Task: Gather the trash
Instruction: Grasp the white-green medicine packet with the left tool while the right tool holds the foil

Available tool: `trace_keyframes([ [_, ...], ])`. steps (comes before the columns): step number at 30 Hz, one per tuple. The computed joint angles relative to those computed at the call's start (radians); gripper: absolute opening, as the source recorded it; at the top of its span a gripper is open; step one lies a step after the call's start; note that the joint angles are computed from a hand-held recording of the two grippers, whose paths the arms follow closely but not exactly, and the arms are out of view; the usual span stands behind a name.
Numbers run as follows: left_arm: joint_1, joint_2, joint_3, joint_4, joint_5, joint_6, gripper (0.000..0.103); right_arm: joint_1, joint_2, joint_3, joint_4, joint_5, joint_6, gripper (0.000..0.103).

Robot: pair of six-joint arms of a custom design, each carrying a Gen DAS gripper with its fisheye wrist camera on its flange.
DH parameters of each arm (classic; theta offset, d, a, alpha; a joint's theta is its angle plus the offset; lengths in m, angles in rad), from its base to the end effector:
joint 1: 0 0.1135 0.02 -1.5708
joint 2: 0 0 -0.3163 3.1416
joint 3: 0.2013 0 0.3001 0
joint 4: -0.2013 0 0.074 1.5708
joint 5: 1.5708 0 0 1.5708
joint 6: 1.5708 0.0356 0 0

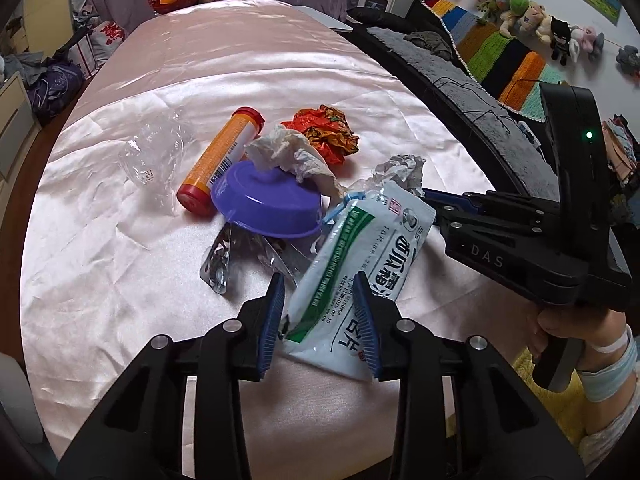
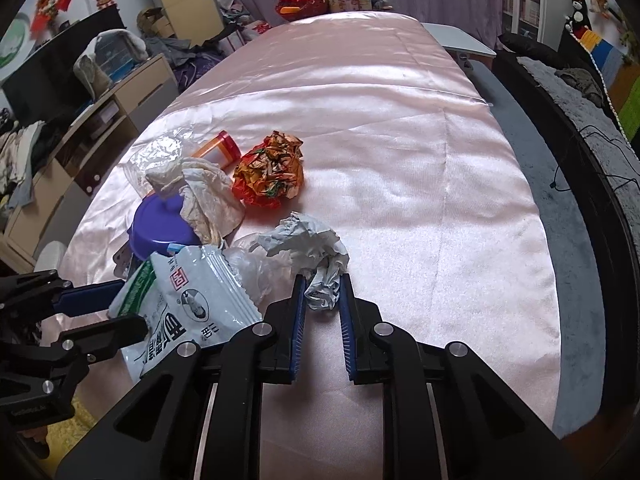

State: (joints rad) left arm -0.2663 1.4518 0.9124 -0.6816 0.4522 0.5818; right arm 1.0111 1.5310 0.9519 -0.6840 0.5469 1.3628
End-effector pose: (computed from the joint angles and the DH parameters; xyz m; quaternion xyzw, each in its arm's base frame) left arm 0.2872 -0.0945 0.2284 0.4304 0.8586 -0.1914 0.2022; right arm 0.1845 0.2596 0.2193 0.2072 0.9296 0.0369 0.3027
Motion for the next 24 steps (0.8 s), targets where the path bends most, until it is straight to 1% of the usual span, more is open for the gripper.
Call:
trace_keyframes([
  [2,-0.003,-0.016,-0.019,0.003,-0.011,0.007,0.034,0.012,0.013,0.013,-0.001,-0.001,-0.001,0.017],
  [5,0.005,-0.041,-0.039,-0.021,0.001,0.033,0.034,0.025,0.028,0.027,-0.011,0.005,0.007,0.017],
  [9,0.018,-0.062,-0.063,-0.044,0.015,0.062,0.032,0.038,0.037,0.039,-0.026,0.007,0.019,0.016],
  [12,0.027,-0.07,-0.086,-0.046,0.017,0.064,0.028,0.054,0.05,0.053,-0.047,0.013,0.027,0.016],
  [14,0.028,-0.091,-0.109,-0.041,0.013,0.064,0.021,0.069,0.062,0.065,-0.064,0.02,0.036,0.016],
  [15,0.027,-0.096,-0.112,-0.041,0.01,0.06,0.013,0.078,0.066,0.07,-0.073,0.023,0.045,0.015],
  [16,0.029,-0.106,-0.121,-0.037,0.009,0.056,0.01,0.085,0.067,0.072,-0.078,0.024,0.052,0.015],
  [20,0.04,-0.148,-0.148,-0.03,0.006,0.063,0.005,0.124,0.066,0.077,-0.11,0.03,0.108,0.014],
  [22,0.058,-0.169,-0.154,-0.034,0.017,0.056,0.002,0.148,0.062,0.08,-0.137,0.038,0.144,0.014],
  [24,0.086,-0.197,-0.16,-0.048,0.032,0.063,0.001,0.173,0.056,0.088,-0.176,0.052,0.182,0.014],
])
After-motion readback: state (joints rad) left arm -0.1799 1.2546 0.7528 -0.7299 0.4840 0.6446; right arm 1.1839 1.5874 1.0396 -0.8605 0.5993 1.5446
